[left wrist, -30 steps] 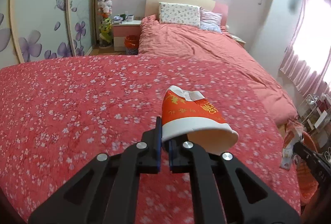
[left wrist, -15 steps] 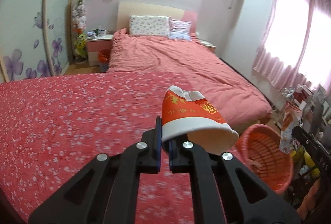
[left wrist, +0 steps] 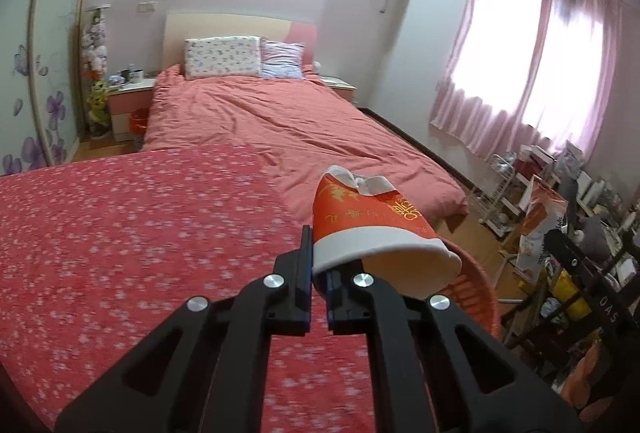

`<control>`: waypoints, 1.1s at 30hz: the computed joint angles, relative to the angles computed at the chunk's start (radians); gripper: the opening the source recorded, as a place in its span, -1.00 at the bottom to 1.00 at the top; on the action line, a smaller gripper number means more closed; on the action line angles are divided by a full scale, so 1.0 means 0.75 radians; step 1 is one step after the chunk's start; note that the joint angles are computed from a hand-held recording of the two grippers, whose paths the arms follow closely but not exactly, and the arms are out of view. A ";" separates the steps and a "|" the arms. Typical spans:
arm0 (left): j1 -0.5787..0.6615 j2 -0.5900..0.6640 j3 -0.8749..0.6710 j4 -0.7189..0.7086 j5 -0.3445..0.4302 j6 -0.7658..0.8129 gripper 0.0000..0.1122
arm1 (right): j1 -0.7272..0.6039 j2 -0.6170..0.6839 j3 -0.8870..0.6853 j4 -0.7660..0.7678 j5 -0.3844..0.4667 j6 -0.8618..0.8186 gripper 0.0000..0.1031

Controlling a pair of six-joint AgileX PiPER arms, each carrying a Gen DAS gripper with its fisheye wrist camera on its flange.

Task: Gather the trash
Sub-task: 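Carry the paper cup and snack wrapper over the orange basket, then open both grippers to drop the cup and wrapper into the basket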

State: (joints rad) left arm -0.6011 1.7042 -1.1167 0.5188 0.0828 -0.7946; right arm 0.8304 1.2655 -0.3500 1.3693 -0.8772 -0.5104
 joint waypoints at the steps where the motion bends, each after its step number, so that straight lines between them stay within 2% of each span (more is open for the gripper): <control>1: -0.009 0.014 -0.010 -0.024 -0.004 0.022 -0.89 | -0.004 -0.011 0.016 -0.001 -0.005 0.008 -0.96; 6: -0.117 0.096 -0.100 0.112 0.025 -0.140 -0.89 | -0.025 -0.052 0.073 0.018 -0.041 0.016 -0.96; 15: -0.214 0.279 -0.294 -0.210 0.059 0.174 -0.89 | -0.211 -0.079 0.175 -0.121 0.033 0.147 -0.96; 20: -0.241 0.387 -0.407 -0.388 0.095 0.361 -0.89 | -0.372 -0.057 0.214 -0.283 0.116 0.274 -0.96; 28: -0.266 0.561 -0.591 -0.516 0.189 0.499 -0.88 | -0.574 0.051 0.210 -0.571 0.220 0.499 -0.96; 31: -0.260 0.611 -0.646 -0.601 0.228 0.597 -0.87 | -0.671 0.094 0.210 -0.750 0.268 0.619 -0.96; 33: -0.262 0.638 -0.662 -0.580 0.238 0.587 -0.86 | -0.723 0.142 0.194 -0.859 0.302 0.698 -0.95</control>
State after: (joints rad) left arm -0.7977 2.1827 -1.6133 0.0837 0.2615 -0.3542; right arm 0.2878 1.3718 -0.2043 0.7252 -0.6503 0.0132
